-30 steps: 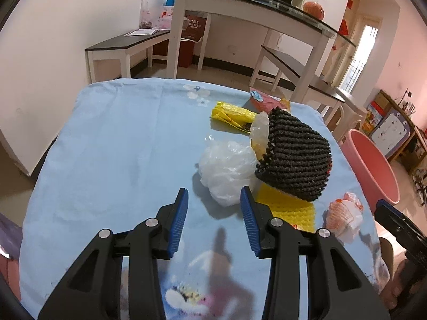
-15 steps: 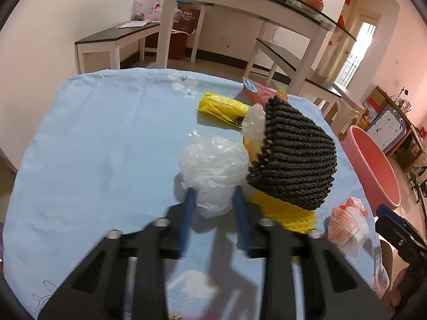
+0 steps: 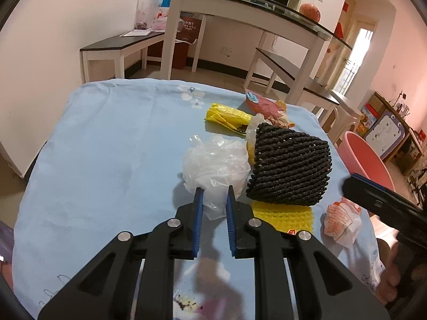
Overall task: Collect trash
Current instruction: 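Close the left tool on the white plastic bag while the right tool grips the black foam net, then carry the bag and black net over the pink bucket and open both tools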
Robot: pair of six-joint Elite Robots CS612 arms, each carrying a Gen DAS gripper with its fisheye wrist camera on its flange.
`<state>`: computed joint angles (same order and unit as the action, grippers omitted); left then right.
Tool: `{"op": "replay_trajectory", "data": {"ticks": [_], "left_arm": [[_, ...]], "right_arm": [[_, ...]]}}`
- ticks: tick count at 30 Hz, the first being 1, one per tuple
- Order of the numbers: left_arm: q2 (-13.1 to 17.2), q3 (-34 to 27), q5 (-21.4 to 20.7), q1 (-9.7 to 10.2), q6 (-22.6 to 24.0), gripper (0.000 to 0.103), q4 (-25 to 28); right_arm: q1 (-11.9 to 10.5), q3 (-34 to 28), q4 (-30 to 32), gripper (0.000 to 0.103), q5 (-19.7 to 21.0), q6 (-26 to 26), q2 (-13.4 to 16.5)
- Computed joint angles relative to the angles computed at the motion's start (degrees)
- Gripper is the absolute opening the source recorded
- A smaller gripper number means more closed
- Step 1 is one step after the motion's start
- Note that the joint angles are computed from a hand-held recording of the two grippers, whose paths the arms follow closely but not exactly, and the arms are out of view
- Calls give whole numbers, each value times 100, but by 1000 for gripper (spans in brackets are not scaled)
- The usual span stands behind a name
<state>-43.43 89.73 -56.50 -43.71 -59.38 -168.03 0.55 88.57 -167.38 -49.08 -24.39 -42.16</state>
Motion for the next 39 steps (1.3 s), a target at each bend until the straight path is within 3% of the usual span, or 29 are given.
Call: {"op": "replay_trajectory", "data": {"ticks": [4, 8, 11, 23, 39], "left_arm": [[-50, 84, 52, -23, -72, 16, -13], [-69, 93, 41, -26, -151, 16, 15], [-67, 61, 68, -40, -181, 16, 65], [-182, 136, 521, -187, -296, 16, 55], [-132, -231, 811, -337, -139, 16, 324]], "right_arm": [[115, -181, 323, 62, -205, -133, 76], [172, -239, 618, 19, -266, -245, 95], [144, -173, 516, 9, -115, -158, 76], [-118, 346, -727, 8, 488, 286, -187], [-349, 706, -1881, 8, 425, 640, -338]]}}
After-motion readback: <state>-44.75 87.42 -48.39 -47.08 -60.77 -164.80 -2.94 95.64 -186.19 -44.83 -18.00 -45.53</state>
